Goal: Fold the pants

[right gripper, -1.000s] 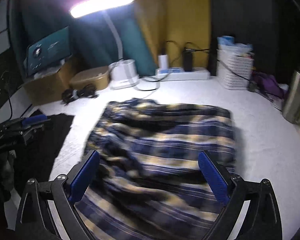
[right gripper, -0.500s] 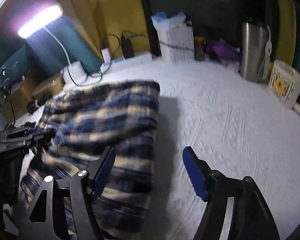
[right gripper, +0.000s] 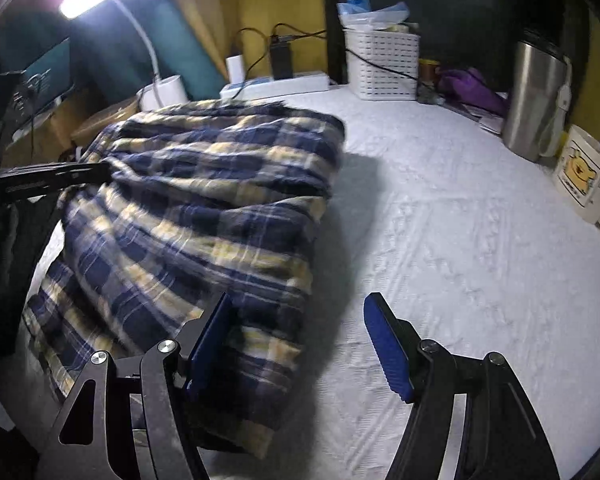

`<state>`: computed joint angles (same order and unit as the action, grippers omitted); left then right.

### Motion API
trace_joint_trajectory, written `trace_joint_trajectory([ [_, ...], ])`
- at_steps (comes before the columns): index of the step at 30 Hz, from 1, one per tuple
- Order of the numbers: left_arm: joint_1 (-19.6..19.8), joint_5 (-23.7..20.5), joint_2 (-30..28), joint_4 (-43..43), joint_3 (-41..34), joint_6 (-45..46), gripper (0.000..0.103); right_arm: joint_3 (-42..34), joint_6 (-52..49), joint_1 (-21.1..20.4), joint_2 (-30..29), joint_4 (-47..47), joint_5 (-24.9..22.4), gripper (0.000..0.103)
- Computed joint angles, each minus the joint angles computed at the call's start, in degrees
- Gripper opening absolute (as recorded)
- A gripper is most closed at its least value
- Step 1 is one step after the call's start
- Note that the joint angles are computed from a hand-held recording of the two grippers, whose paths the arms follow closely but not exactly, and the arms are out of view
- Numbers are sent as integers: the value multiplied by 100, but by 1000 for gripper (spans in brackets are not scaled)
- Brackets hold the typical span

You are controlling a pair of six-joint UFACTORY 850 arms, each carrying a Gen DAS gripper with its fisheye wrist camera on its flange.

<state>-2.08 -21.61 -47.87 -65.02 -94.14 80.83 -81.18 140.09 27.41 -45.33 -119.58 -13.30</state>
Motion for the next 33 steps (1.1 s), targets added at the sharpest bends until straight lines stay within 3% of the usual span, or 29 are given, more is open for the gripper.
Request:
trace_joint_trajectory([
  [1,13,89,79,-266,90,262,35,26,51,-21,30,-26,-33,70],
  [7,100,5,189,-1066,112,990,40,22,676,-207,140,-606,-121,69],
  [13,45,-98,-110,-601,-329,579,40,-332,334,-306,3,-320,-41,63],
  [18,8,-155,-274,-378,-557,457,41,-565,-296,-335,-130,255,67,62],
  [22,-27,-138,-399,-180,-730,299,52,-718,-740,-361,-231,684,154,62],
  [33,-62,-223,-707,439,-1179,-252,52,-1342,-2412,-476,-607,2211,447,62],
])
